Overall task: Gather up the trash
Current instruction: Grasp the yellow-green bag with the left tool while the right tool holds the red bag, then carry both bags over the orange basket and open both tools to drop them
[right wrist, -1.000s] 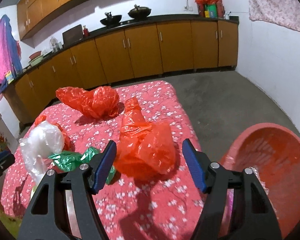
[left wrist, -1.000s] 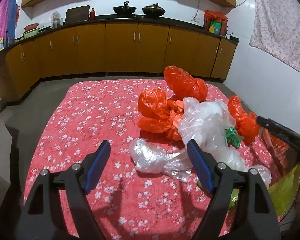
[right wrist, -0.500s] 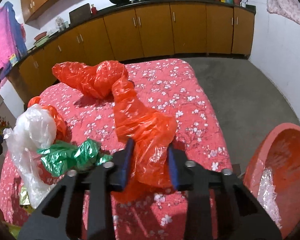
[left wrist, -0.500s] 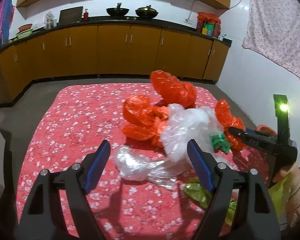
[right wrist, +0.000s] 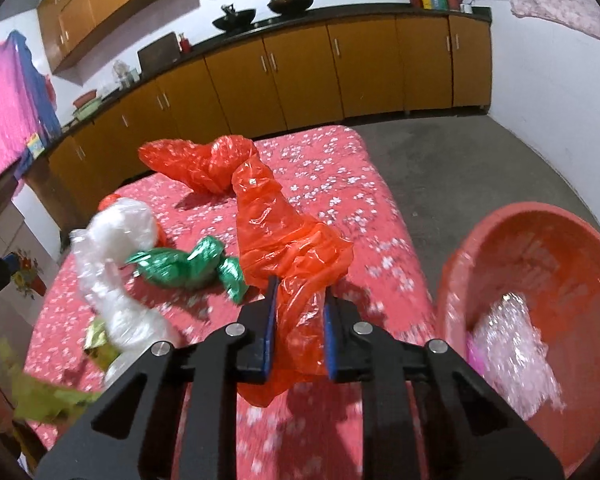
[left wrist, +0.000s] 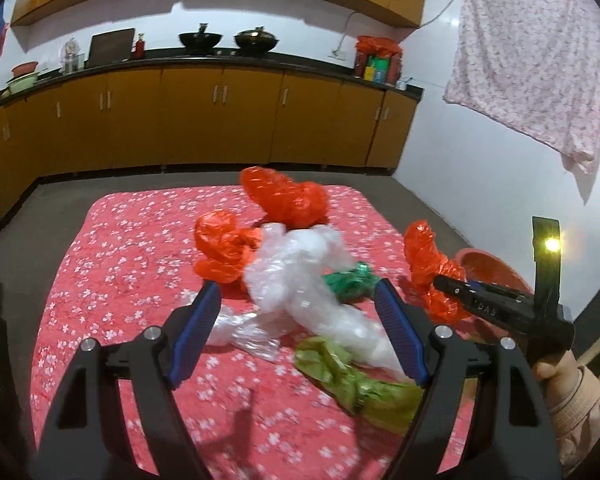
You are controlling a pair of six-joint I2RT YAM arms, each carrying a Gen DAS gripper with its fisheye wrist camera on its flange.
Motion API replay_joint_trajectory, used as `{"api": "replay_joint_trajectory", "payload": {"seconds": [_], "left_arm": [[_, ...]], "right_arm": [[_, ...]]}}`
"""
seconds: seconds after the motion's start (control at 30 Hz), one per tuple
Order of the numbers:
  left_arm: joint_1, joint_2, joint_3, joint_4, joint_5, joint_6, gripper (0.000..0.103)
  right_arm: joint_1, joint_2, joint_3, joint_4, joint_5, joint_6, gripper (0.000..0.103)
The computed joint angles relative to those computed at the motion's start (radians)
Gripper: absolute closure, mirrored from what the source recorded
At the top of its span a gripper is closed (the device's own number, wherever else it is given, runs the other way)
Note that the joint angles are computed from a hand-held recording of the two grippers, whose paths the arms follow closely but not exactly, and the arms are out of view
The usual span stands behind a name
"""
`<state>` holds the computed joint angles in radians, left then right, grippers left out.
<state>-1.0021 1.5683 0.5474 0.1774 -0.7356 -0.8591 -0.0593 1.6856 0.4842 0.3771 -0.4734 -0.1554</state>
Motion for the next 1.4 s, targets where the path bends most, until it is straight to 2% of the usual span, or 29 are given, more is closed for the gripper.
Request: {"api": "replay_joint_trajectory", "payload": {"seconds": [0.2, 0.33, 0.47, 0.7, 0.73, 0.77, 0.8, 0.83, 0.87, 1.07, 1.4], "left_arm": [[-0.132, 0.008, 0.075, -0.096, -0.051, -0.041, 0.025], [-0.192, 0.043, 0.126, -0.129, -0.069, -0.06, 0.025], [-0.21, 0.131, 0.192, -0.143, -0.039, -0.083, 0.026], [-0.169, 0.257, 0.242, -0.142, 0.02, -0.126, 0.039], [-0.16, 0.276, 0.247, -0.132, 0.035, -0.124, 0.048], [-0.153, 0.28, 0.241, -0.114, 0.052, -0.115, 0.063], [-0.147, 0.284, 0.235, -0.095, 0.067, -0.107, 0.073], [-0.146, 0.284, 0.228, -0.081, 0.073, -0.103, 0.089], [-0.146, 0.278, 0.213, -0.058, 0.079, -0.096, 0.095], [-0.181, 0.184, 0.15, -0.088, 0.006, -0.109, 0.099], [-0.244, -0.087, 0.053, -0.313, -0.133, -0.236, 0.099]], "right_arm": [[-0.102, -0.191, -0.124, -0.07, -0.067, -0.033, 0.084], [-0.195, -0.331, -0.184, -0.17, -0.12, -0.083, 0.084], [-0.279, -0.416, -0.212, -0.255, -0.172, -0.127, 0.084], [-0.388, -0.478, -0.239, -0.352, -0.24, -0.206, 0.084], [-0.404, -0.476, -0.235, -0.366, -0.248, -0.222, 0.084], [-0.408, -0.472, -0.232, -0.37, -0.249, -0.227, 0.084], [-0.408, -0.469, -0.232, -0.368, -0.248, -0.227, 0.084], [-0.414, -0.468, -0.231, -0.373, -0.25, -0.233, 0.084], [-0.412, -0.47, -0.231, -0.374, -0.25, -0.231, 0.084], [-0.399, -0.476, -0.233, -0.373, -0.254, -0.224, 0.084], [-0.341, -0.58, -0.253, -0.421, -0.265, -0.21, 0.084]]}}
